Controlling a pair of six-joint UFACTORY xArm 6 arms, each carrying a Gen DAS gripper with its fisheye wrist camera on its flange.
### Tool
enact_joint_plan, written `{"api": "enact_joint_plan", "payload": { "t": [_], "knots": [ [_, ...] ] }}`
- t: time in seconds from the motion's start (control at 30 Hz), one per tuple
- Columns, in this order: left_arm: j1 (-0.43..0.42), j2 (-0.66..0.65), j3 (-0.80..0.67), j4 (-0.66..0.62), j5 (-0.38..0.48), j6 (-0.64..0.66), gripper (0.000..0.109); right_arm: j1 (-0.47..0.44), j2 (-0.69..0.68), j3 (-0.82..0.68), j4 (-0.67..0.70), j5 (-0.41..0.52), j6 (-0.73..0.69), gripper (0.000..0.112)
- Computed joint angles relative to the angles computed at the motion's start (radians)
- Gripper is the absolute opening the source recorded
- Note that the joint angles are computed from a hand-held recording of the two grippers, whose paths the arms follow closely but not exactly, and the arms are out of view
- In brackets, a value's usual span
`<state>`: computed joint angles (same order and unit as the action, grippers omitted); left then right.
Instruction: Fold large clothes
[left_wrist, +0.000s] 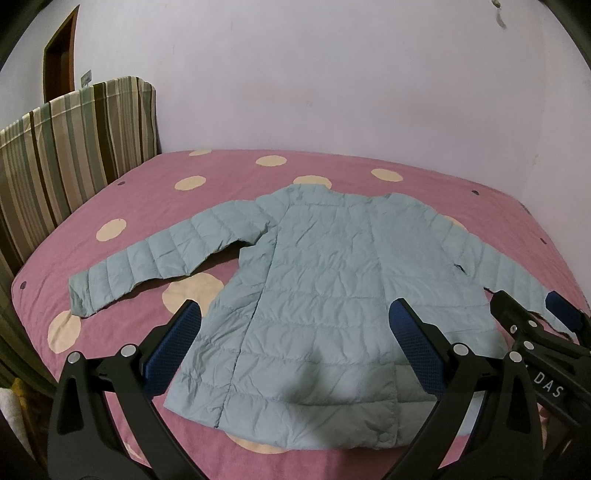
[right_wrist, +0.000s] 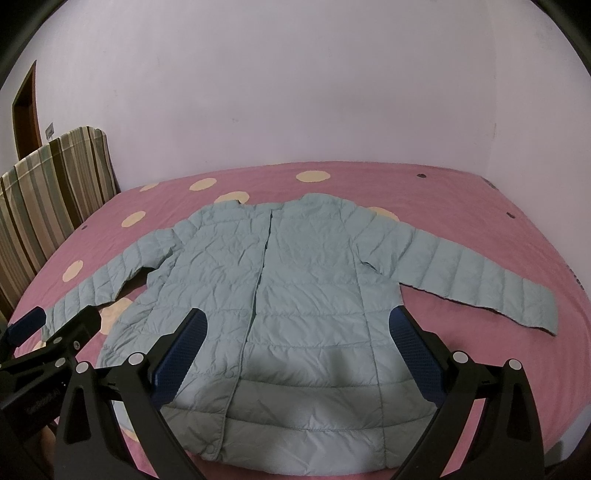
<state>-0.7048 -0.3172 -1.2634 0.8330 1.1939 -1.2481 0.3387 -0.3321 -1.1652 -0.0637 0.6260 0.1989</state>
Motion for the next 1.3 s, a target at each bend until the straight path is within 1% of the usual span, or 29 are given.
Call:
{"api": "enact_joint_plan", "payload": {
  "t": [0.17,0.3,0.4,0.47,0.6,0.63,0.67,0.7,0.73,0.77,0.8,0.83,0.9,0.93,0.97,1.03,1.07,1.2,1.3],
  "knots": [
    [0.018,0.002,0.005,-0.017,-0.009,0.007,0.101,-0.016,0.023,-0.006,0.037,-0.005,-0.027,0.098],
    [0.073,0.002,0.027,-0.057,-0.041,0.015,0.101,-0.036,0.043,-0.006,0.048,-0.015,-0.016,0.098],
    [0.139,-0.007,0.068,-0.101,-0.055,0.041,0.101,-0.072,0.058,0.011,0.075,-0.042,-0.011,0.098],
    [0.178,-0.012,0.096,-0.112,-0.048,0.036,0.101,-0.099,0.078,0.007,0.081,-0.037,-0.006,0.098],
    [0.299,-0.042,0.179,-0.151,-0.029,-0.001,0.101,-0.189,0.143,-0.02,0.153,-0.008,-0.032,0.098],
    [0.325,-0.051,0.2,-0.153,-0.022,-0.012,0.101,-0.21,0.152,-0.023,0.176,-0.009,-0.039,0.098],
    [0.361,-0.064,0.229,-0.157,-0.019,-0.024,0.101,-0.242,0.16,-0.015,0.212,-0.032,-0.043,0.097],
    [0.385,-0.075,0.249,-0.159,-0.021,-0.03,0.101,-0.274,0.167,-0.009,0.228,-0.055,-0.028,0.094],
    [0.416,-0.087,0.274,-0.16,-0.019,-0.037,0.101,-0.304,0.176,-0.01,0.248,-0.062,-0.025,0.087],
    [0.434,-0.092,0.286,-0.162,-0.016,-0.041,0.101,-0.327,0.189,-0.018,0.265,-0.057,-0.026,0.067],
    [0.462,-0.1,0.306,-0.165,-0.011,-0.048,0.101,-0.347,0.202,-0.03,0.274,-0.046,-0.023,0.06],
    [0.482,-0.107,0.322,-0.168,-0.01,-0.053,0.101,-0.378,0.216,-0.039,0.294,-0.034,-0.015,0.057],
    [0.521,-0.122,0.355,-0.181,-0.006,-0.059,0.101,-0.433,0.231,-0.036,0.385,-0.043,-0.044,0.057],
    [0.537,-0.126,0.366,-0.19,-0.005,-0.063,0.101,-0.471,0.234,-0.024,0.464,-0.055,-0.072,0.057],
    [0.554,-0.131,0.377,-0.202,-0.009,-0.063,0.101,-0.495,0.236,-0.018,0.514,-0.057,-0.091,0.057],
    [0.593,-0.144,0.409,-0.233,-0.049,-0.069,0.101,-0.542,0.236,-0.001,0.61,-0.052,-0.123,0.058],
    [0.597,-0.147,0.415,-0.225,-0.055,-0.077,0.101,-0.567,0.239,0.008,0.654,-0.056,-0.131,0.059],
    [0.606,-0.127,0.4,-0.22,-0.05,-0.062,0.101,-0.632,0.265,0.029,0.731,-0.079,-0.102,0.059],
    [0.603,-0.12,0.395,-0.221,-0.047,-0.064,0.101,-0.663,0.295,0.026,0.808,-0.098,-0.116,0.059]
  ]
}}
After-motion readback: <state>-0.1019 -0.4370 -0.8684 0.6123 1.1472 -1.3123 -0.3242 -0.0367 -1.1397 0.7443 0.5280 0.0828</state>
